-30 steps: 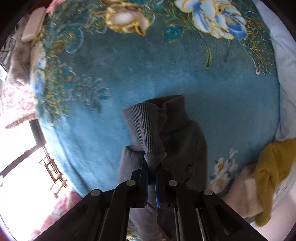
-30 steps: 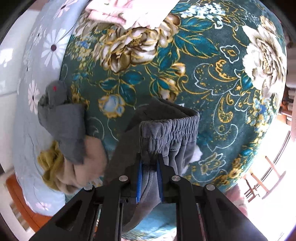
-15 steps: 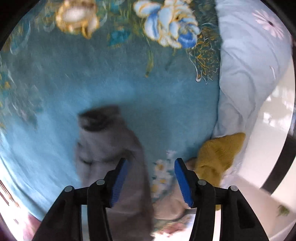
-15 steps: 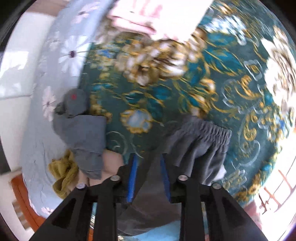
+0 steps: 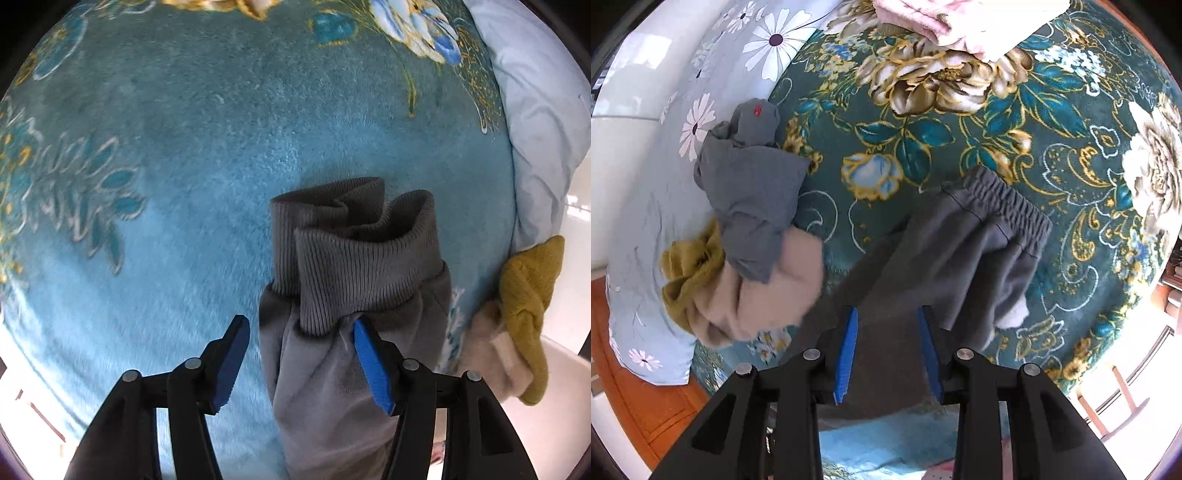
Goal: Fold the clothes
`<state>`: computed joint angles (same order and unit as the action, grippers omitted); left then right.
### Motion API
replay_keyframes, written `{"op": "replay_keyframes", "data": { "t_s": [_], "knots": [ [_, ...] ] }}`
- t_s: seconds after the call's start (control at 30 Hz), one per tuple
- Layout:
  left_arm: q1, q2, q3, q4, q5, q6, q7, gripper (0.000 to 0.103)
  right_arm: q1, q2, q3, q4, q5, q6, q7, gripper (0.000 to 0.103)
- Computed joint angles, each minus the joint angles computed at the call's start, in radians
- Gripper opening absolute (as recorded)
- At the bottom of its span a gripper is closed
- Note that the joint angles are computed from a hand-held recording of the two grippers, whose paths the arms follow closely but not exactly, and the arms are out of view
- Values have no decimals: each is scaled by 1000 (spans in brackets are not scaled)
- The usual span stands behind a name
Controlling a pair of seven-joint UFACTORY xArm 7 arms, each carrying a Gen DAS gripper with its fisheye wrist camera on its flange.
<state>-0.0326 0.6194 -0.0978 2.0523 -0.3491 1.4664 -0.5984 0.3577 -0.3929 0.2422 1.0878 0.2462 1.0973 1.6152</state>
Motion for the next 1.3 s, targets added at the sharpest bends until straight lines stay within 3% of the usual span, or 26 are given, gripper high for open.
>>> {"op": "replay_keyframes", "data": {
  "t_s": [0.17, 0.33, 0.37, 0.43, 0.47, 0.53, 0.63, 0.73, 0.87, 0.93, 1.0, 1.07, 1.13, 1.3],
  "knots": [
    [-30, 6, -3, 3, 44, -34, 69, 61, -2, -14, 9, 51, -32, 94, 8, 35],
    [-42, -19, 4, -16, 43, -62, 24, 25, -10, -37, 26, 53, -40, 120, 57, 35],
    [-47, -34, 28, -20, 3, -74, 26, 18, -8, -35, 28, 55, -38, 118, 60, 35],
    [34, -117, -33, -116, -108, -199, 21, 16, -5, -31, 32, 58, -37, 111, 65, 35],
    [53, -160, -41, -161, -135, -266, 24, 1, -5, -31, 35, 59, -39, 101, 68, 35],
    [35, -202, 21, -171, -65, -302, 45, 0, 1, -28, 37, 59, -44, 79, 57, 35],
    [71, -164, 56, -151, -28, -175, -43, 0, 17, -15, 37, 37, -23, 35, 36, 35],
    [87, -181, 55, -181, -27, -150, -70, 0, 39, 31, 40, 35, 12, -9, 27, 35],
    [116, -158, 22, -153, -98, -127, 6, 2, 68, 109, 35, 70, 26, -56, -23, 35],
    [102, -96, 11, -60, -95, -87, 4, 11, 76, 149, 29, 91, 28, -65, -44, 42],
    [77, -76, -2, -35, -85, -76, 12, 40, 82, 187, 22, 102, 41, -83, -54, 49],
    [66, -58, -14, 0, -83, -60, 48, 44, 87, 224, 14, 108, 60, -106, -60, 50],
    [39, 20, -20, 129, -53, -12, 55, 44, 91, 261, 7, 109, 91, -130, -56, 53],
    [20, 91, -31, 247, -33, 48, 90, 44, 92, 332, -8, 110, 135, -168, -19, 53]
  ]
}}
